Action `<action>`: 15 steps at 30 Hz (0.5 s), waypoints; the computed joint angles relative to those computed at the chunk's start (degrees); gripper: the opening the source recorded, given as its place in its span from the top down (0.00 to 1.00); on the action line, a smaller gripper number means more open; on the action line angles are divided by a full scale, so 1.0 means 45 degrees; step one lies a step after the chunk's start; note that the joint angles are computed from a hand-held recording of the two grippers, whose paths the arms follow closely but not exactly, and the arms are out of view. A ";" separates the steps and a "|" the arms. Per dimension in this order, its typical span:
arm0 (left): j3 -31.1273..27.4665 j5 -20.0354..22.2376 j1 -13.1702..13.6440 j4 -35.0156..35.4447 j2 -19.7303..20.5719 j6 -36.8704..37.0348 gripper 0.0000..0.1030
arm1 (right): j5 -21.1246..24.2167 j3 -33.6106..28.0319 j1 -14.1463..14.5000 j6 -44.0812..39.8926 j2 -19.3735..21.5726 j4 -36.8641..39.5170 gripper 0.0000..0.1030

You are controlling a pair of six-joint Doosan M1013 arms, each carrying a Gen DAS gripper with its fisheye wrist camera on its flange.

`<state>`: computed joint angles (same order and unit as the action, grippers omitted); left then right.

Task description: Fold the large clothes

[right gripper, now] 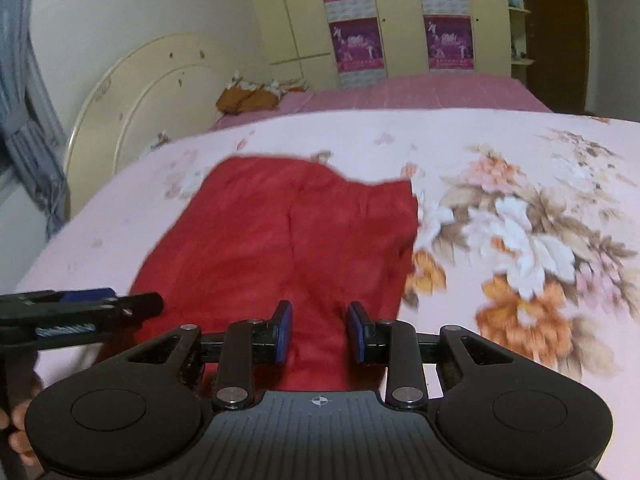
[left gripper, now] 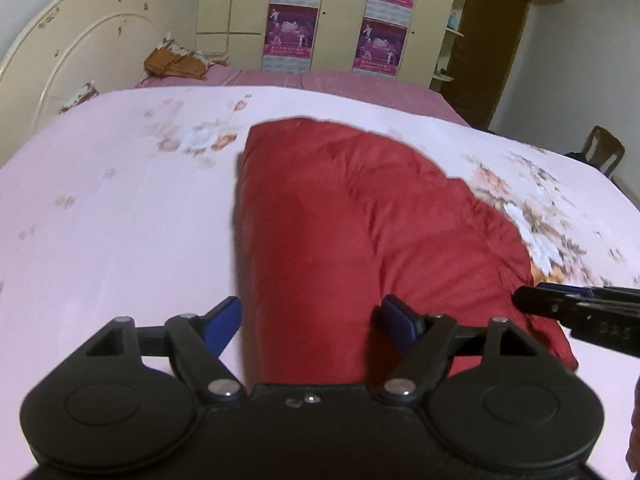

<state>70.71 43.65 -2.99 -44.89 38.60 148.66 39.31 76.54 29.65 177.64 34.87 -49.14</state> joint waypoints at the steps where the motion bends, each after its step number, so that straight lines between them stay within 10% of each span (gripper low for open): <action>1: 0.0058 0.0025 0.0025 -0.0014 -0.0004 0.0107 0.24 | 0.0301 -0.0110 0.0059 -0.0481 0.0115 0.0277 0.71; 15: -0.0352 -0.0055 -0.0253 0.1718 0.0128 -0.2009 0.05 | 0.0280 -0.0461 -0.0456 -0.2770 0.0503 0.3414 0.68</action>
